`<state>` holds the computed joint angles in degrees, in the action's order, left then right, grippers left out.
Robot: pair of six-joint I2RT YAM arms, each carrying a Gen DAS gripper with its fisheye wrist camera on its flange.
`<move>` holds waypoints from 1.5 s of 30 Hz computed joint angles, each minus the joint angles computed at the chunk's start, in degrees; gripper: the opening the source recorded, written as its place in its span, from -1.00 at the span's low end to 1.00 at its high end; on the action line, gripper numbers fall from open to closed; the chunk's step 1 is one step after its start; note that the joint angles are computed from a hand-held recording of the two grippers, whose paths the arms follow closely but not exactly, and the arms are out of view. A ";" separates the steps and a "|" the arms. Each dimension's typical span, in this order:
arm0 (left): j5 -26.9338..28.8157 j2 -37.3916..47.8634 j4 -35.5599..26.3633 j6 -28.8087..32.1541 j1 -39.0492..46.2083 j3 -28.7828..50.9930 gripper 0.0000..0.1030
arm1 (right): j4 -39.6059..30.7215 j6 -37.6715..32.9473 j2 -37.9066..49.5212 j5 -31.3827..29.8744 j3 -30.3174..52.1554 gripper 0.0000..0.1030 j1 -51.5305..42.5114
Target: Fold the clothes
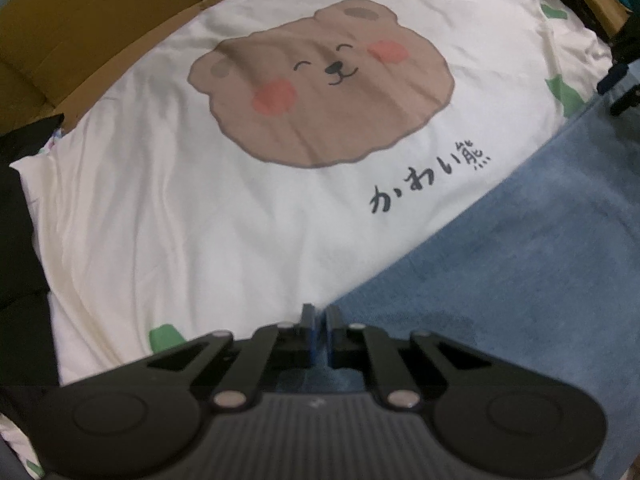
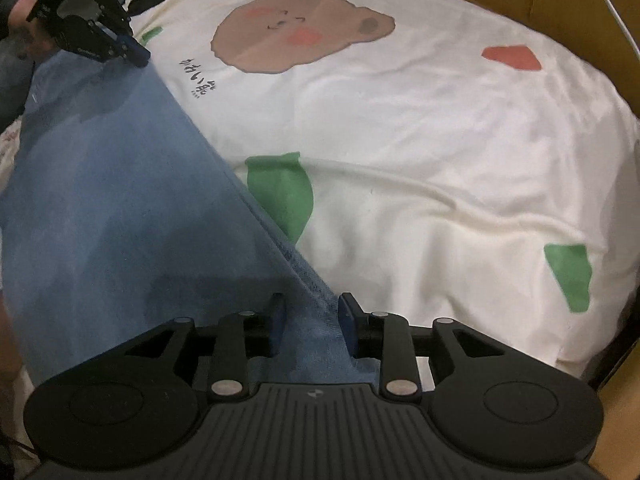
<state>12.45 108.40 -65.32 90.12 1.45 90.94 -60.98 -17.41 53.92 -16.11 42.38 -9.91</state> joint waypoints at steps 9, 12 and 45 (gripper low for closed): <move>-0.63 -0.46 -0.01 -0.94 -0.44 -0.23 -0.90 | -1.36 -2.44 -2.01 -1.32 1.03 -1.00 -2.12; -0.81 -0.67 0.15 -1.15 -0.59 -0.47 -0.90 | -2.19 -3.84 -1.49 -2.35 1.45 -0.99 -2.70; 0.66 0.17 -0.54 -5.06 0.09 0.64 -0.88 | 4.23 4.23 1.53 3.07 -0.41 -0.96 4.12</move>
<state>13.12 108.57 -65.86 85.07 1.54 91.58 -56.75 -13.18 55.46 -13.04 41.97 -5.79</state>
